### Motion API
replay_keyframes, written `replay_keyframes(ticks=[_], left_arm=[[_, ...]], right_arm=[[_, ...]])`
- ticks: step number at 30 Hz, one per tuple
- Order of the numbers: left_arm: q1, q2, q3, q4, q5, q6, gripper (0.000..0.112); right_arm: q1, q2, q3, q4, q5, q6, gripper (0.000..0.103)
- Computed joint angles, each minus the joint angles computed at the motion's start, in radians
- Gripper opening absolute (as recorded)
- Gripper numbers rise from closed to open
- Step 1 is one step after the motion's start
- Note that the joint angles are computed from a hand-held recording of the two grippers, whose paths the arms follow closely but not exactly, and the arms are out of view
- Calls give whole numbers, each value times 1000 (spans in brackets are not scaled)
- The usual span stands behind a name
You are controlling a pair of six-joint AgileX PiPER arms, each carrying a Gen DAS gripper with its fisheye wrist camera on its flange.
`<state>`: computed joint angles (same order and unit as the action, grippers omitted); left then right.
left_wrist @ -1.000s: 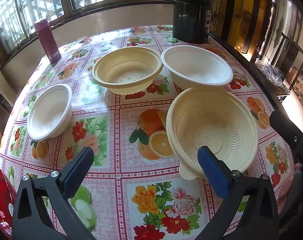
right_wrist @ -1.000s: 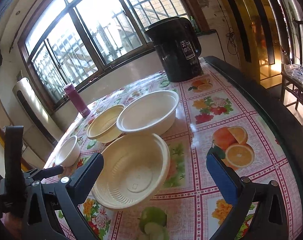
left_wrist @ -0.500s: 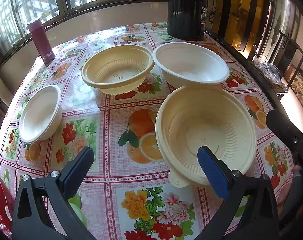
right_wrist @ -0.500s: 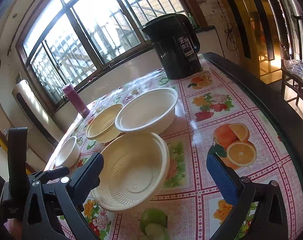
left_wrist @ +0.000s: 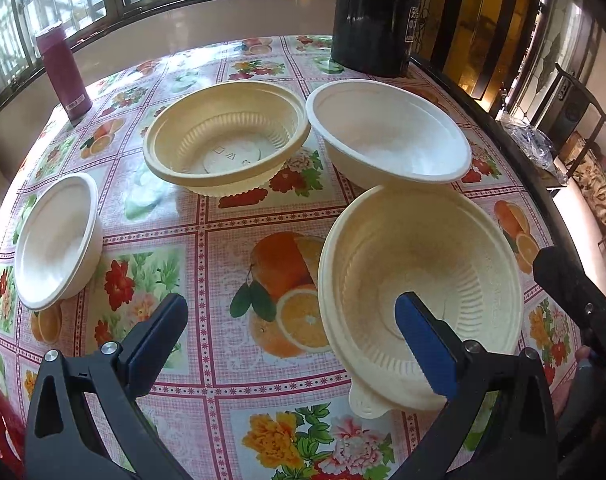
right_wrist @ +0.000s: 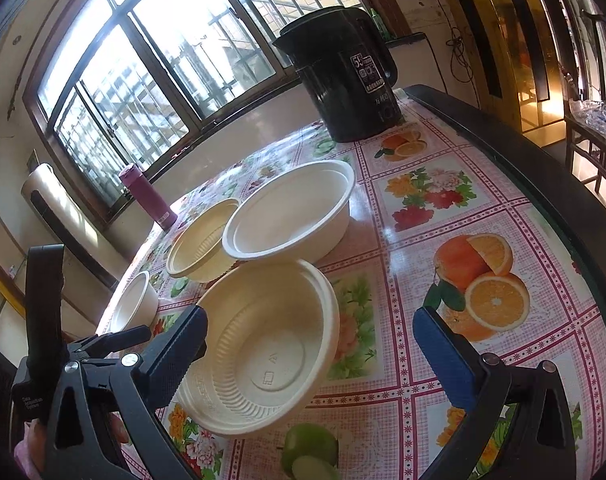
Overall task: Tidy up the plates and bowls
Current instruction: 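Move both grippers to the rim of the large cream ribbed bowl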
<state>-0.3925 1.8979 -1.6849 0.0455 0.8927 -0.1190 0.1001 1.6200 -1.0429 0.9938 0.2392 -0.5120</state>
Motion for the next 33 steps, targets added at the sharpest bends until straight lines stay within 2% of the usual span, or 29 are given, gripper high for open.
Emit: replay_keyframes(ticks=[5,8,10,14,20,25,29,31,33], left_arm=[[26,93,-163,-94,136,95,103],[48,126,-222,-153,202,113,103],[57,136,-244,-175,236,118,103],[50,133,-260,-146,264,93,103],[34,118,-250,-102,276,71,103],[14,96,-206,-66,230,65,103],[23,77,-163,-72,183,63,92],[33,76,-153,-90,172,67,89],[39,73,-139,-92,160,65,80]], right_arm=[[-38,15,-5,187,77,-167,103],[-84,32,-5,334,189,-290,103],[-106,45,-9,367,246,-307,103],[-146,68,-8,439,349,-339,103],[-184,91,-2,518,436,-374,103],[-193,97,8,555,430,-387,103],[-173,104,-6,513,397,-359,102],[-157,110,-19,468,370,-323,97],[-148,110,-21,459,355,-324,83]])
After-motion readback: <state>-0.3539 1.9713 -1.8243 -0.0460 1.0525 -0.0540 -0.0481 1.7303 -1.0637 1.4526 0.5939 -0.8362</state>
